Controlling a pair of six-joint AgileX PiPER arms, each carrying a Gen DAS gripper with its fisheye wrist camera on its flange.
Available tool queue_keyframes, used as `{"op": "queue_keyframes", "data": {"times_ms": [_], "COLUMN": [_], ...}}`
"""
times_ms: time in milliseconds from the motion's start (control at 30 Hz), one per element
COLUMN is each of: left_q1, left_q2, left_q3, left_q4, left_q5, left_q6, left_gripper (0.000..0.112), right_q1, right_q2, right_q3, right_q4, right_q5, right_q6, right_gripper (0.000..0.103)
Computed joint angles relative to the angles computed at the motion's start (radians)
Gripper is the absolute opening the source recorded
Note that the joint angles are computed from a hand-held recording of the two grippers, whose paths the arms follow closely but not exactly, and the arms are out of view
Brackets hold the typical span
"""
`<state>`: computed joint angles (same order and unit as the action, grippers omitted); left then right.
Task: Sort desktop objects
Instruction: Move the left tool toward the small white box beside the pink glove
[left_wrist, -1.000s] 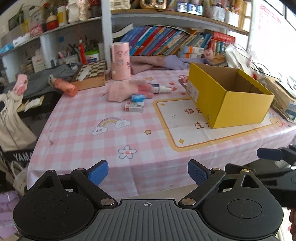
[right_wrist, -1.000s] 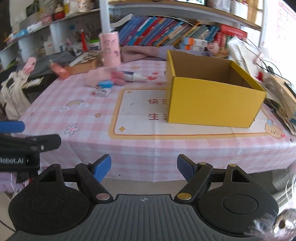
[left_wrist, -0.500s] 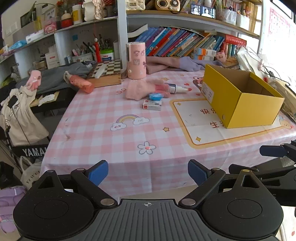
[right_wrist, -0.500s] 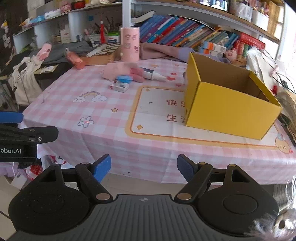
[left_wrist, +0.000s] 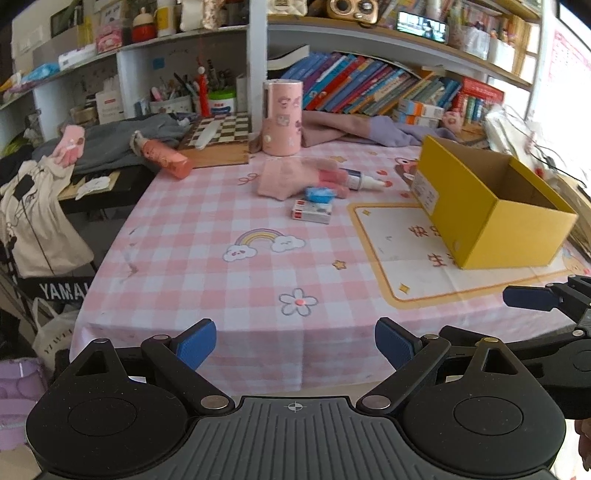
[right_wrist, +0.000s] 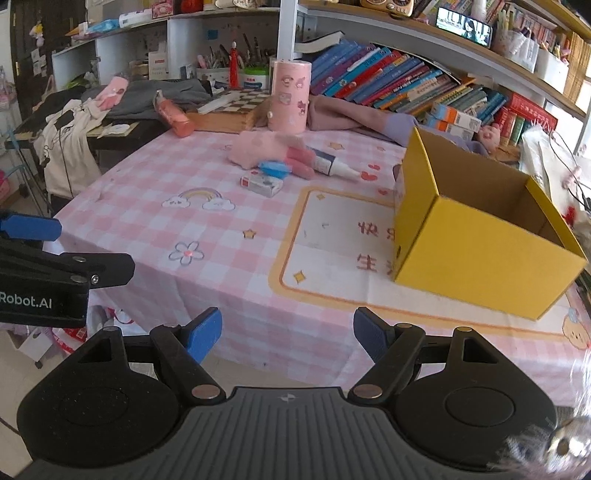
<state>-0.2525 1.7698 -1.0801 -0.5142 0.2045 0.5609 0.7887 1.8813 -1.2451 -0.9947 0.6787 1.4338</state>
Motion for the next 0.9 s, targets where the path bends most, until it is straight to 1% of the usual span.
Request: {"op": "queue_keyframes", "data": {"times_ms": [67,167,267,367,500,667,800,900], "left_q1": [0.002,0.011,0.007,0.005,0.001,0.003,0.001,0.001], "left_q2": [0.022,0.065,0.121,0.180,0.262,0.365,0.447,0.508], "left_q3": [-0.029,-0.085,-0.162,-0.245,-0.371,-0.550,-0.705,-0.817], "left_q4": [0.054,0.040,0.128,0.176,0.283,0.396,0.467,0.501], "left_q5": [-0.001,0.012,0.034,0.062,0.097,0.165,0.233,0.278], "left_q6": [-0.065,-0.067,-0.163,-0.215,-0.343,-0.482,-0.556,-0.589], "left_gripper": [0.095,0.095,0.095,0.095,0.095,0.095,0.095,0.095], "right_q1": [-0.021,-0.055,-0.090,-0.118,-0.160,-0.225,-0.268,-0.291], "right_q2": [0.014,0.042,0.071,0.103,0.160,0.249,0.323,0.371], "right_q3": [-0.022,-0.059,-0.106,-0.153,-0.234,-0.376,-0.497,-0.579], "right_q4": [0.017,0.032,0.065,0.082,0.095,0.233,0.341,0.382], "right_q5": [-0.017,-0.042,-0.060,-0.072,-0.093,-0.121,-0.121,-0.106], "right_q6": [-0.031,-0.088,-0.160,-0.230,-0.322,-0.518,-0.642,-0.684], "right_gripper": [0.077,0.076,0.076,0.076,0.075,0.074,0.074,0.074]}}
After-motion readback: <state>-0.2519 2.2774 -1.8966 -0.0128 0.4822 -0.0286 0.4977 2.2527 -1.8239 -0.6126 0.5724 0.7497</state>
